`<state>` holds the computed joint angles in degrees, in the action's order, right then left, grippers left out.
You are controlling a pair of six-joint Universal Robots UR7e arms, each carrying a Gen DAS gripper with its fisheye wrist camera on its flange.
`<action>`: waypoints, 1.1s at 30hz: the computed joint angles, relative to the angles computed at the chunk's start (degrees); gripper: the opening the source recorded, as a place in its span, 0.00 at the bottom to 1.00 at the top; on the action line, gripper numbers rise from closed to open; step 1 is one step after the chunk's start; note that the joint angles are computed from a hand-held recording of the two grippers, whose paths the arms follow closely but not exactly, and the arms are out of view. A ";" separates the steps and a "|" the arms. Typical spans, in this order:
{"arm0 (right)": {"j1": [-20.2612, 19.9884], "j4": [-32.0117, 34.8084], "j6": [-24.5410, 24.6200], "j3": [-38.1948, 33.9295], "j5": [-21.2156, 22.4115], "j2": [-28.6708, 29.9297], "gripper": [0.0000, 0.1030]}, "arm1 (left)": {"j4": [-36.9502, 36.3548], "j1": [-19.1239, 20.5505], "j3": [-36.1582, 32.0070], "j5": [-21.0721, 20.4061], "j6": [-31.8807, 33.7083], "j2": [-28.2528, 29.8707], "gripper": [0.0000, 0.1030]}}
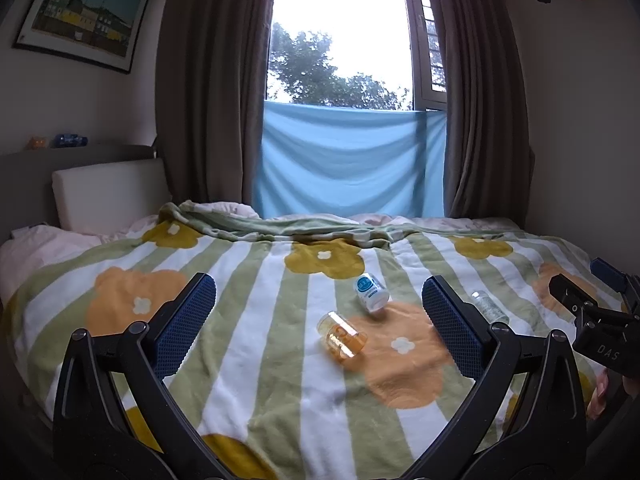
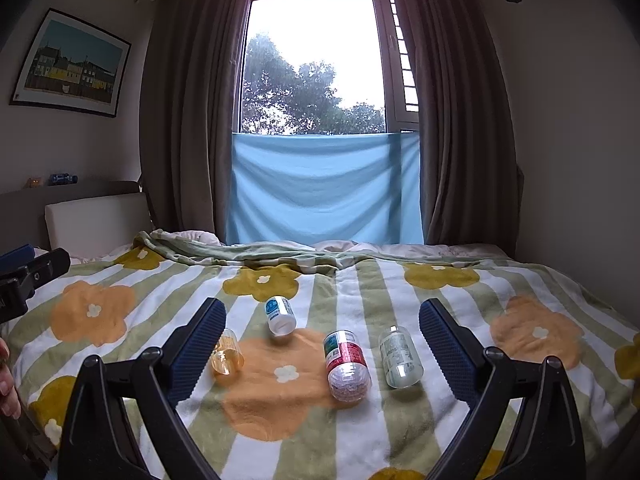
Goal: Flip cup upside down
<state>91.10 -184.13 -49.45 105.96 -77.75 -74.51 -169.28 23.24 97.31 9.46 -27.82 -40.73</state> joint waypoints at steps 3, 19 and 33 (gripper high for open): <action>0.02 -0.37 0.02 0.02 0.24 -0.12 0.94 | 0.13 -0.01 0.10 -0.09 -0.16 -0.11 1.00; -0.51 -2.10 0.76 0.46 1.50 -0.74 0.94 | 0.96 -0.09 -1.06 -0.53 -0.43 0.67 1.00; -0.62 -2.10 0.75 0.53 1.63 -0.83 0.94 | 0.67 -0.09 -1.05 -0.50 -0.27 0.76 1.00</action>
